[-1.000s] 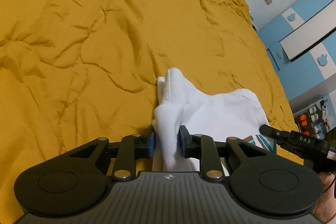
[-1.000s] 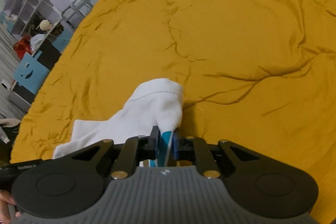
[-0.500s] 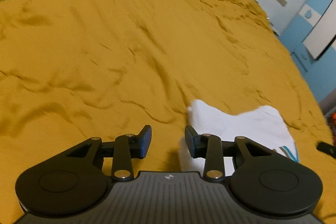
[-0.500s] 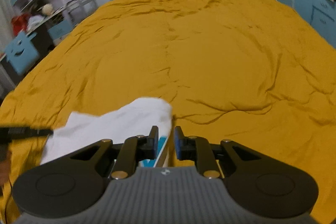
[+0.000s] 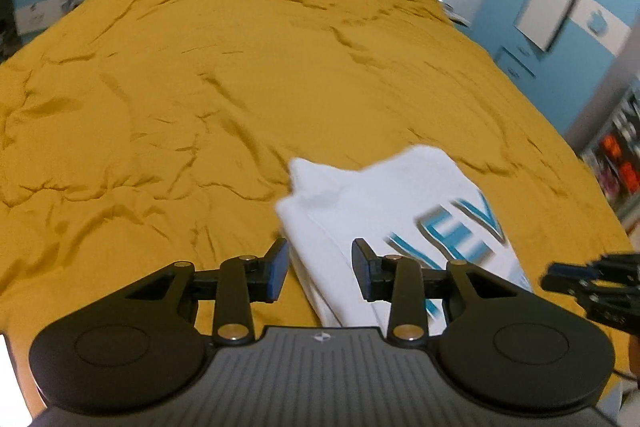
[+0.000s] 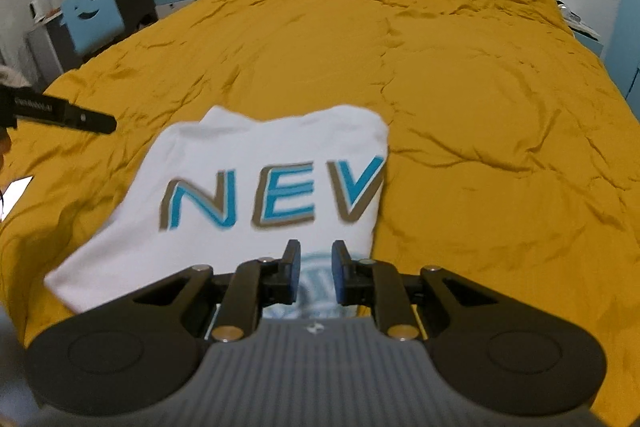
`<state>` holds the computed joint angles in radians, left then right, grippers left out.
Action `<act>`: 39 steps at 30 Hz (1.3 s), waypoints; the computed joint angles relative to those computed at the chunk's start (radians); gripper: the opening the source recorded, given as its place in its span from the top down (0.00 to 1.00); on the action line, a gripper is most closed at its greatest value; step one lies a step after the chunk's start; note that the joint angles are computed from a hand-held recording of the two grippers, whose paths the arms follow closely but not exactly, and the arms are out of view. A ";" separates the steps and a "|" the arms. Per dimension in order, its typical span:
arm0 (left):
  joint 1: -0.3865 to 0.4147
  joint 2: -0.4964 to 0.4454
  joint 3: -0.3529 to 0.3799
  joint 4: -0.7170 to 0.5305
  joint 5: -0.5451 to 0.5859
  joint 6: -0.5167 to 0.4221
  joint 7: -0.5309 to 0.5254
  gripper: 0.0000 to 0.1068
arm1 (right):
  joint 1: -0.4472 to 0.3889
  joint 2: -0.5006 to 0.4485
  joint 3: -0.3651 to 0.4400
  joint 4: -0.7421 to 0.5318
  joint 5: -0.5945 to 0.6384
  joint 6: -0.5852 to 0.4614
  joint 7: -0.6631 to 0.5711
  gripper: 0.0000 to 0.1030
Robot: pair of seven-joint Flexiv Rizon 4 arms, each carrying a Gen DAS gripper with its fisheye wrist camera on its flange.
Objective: Fold small clothes
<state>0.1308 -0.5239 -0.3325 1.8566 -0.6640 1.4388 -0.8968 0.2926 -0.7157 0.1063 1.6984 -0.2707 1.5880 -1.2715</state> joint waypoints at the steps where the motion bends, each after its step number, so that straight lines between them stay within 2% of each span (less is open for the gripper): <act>1: 0.007 0.015 -0.013 0.019 -0.002 0.000 0.015 0.62 | -0.001 0.008 0.003 0.016 0.001 0.006 -0.004 0.87; 3: 0.020 0.043 -0.041 0.054 -0.015 -0.015 0.052 0.62 | 0.003 0.022 0.000 0.049 0.001 0.024 -0.010 0.82; 7: 0.000 0.077 -0.050 0.114 -0.057 -0.023 0.108 0.66 | 0.064 0.050 -0.069 0.123 -0.002 0.076 -0.002 0.81; 11: -0.042 0.070 -0.019 0.145 -0.065 -0.032 0.121 0.73 | 0.069 0.054 -0.067 0.162 0.004 0.097 0.003 0.81; 15: -0.081 0.045 0.038 0.159 -0.044 -0.056 0.070 0.75 | 0.078 0.047 -0.078 0.183 0.007 0.099 0.012 0.81; 20: -0.006 0.041 -0.070 0.216 -0.165 -0.001 0.139 0.75 | 0.091 0.029 -0.092 0.196 0.008 0.119 0.012 0.81; 26: 0.019 0.030 -0.111 0.237 -0.220 0.034 0.195 0.75 | 0.105 -0.024 -0.112 0.204 0.025 0.199 -0.002 0.82; 29: 0.009 0.028 -0.096 0.232 -0.211 0.032 0.178 0.75 | 0.112 -0.043 -0.120 0.203 0.041 0.232 -0.012 0.82; 35: -0.022 0.047 -0.049 0.220 -0.161 0.014 0.141 0.75 | 0.079 -0.028 -0.084 0.188 0.038 0.197 -0.013 0.82; 37: -0.028 0.061 -0.049 0.228 -0.148 0.036 0.146 0.75 | 0.075 -0.015 -0.079 0.184 0.033 0.178 -0.011 0.80; 38: -0.037 0.069 -0.041 0.233 -0.134 0.048 0.141 0.75 | 0.073 -0.007 -0.076 0.184 0.031 0.169 -0.010 0.76; 39: -0.041 0.077 -0.041 0.238 -0.123 0.069 0.137 0.74 | 0.068 0.002 -0.069 0.188 0.030 0.165 -0.009 0.66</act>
